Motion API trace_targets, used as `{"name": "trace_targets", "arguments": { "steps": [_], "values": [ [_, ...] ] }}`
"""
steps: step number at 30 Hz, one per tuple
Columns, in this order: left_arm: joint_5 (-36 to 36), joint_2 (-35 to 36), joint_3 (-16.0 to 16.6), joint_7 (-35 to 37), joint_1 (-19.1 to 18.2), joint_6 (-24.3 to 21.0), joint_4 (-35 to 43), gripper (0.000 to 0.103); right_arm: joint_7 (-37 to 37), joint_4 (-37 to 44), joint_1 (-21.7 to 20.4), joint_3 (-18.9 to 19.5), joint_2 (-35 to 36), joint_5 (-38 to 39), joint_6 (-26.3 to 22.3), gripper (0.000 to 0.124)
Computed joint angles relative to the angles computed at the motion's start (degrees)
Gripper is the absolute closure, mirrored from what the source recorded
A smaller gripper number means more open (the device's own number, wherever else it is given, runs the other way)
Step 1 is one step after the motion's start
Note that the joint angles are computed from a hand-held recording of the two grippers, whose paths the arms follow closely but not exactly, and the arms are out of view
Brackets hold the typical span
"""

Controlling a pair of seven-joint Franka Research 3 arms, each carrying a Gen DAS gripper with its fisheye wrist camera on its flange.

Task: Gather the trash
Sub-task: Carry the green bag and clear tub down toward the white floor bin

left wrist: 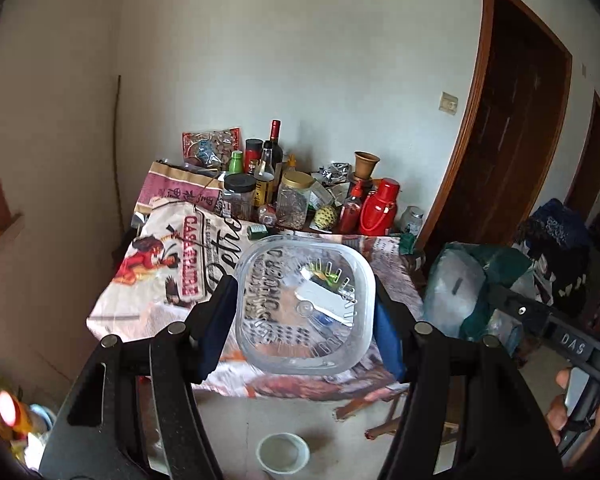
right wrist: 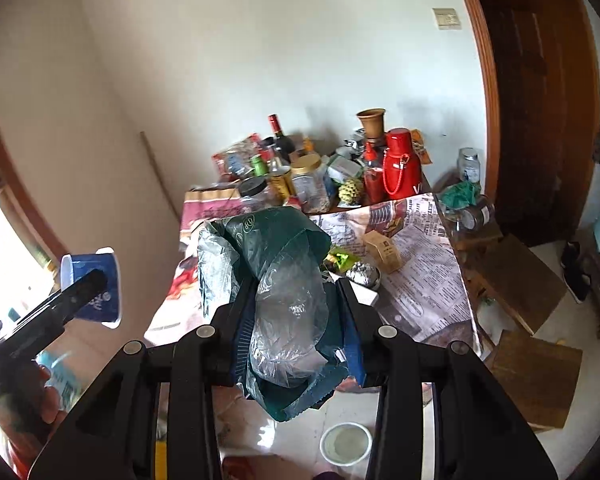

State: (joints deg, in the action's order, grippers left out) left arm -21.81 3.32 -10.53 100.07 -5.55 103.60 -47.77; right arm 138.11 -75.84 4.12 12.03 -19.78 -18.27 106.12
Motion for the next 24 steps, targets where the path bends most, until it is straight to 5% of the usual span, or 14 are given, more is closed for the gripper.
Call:
{"name": "trace_targets", "arguments": {
  "steps": [8,19,24],
  "values": [
    [-1.00,-16.13,3.63,1.60,-2.54,1.12,-20.99,0.040,-3.09,-4.89,0.25,1.75,-6.72,2.15,-4.94,0.088],
    [0.69,-20.03,7.31,5.38,-4.99,-2.74,-33.58,0.040,0.44,-15.61,-0.27,2.27,-10.88,9.19,-6.45,0.088],
    [2.55,-22.02,6.62,8.32,-4.40,3.82,-45.05,0.040,3.30,-23.06,0.85,1.95,-11.58,11.72,-3.82,0.088]
  ]
}}
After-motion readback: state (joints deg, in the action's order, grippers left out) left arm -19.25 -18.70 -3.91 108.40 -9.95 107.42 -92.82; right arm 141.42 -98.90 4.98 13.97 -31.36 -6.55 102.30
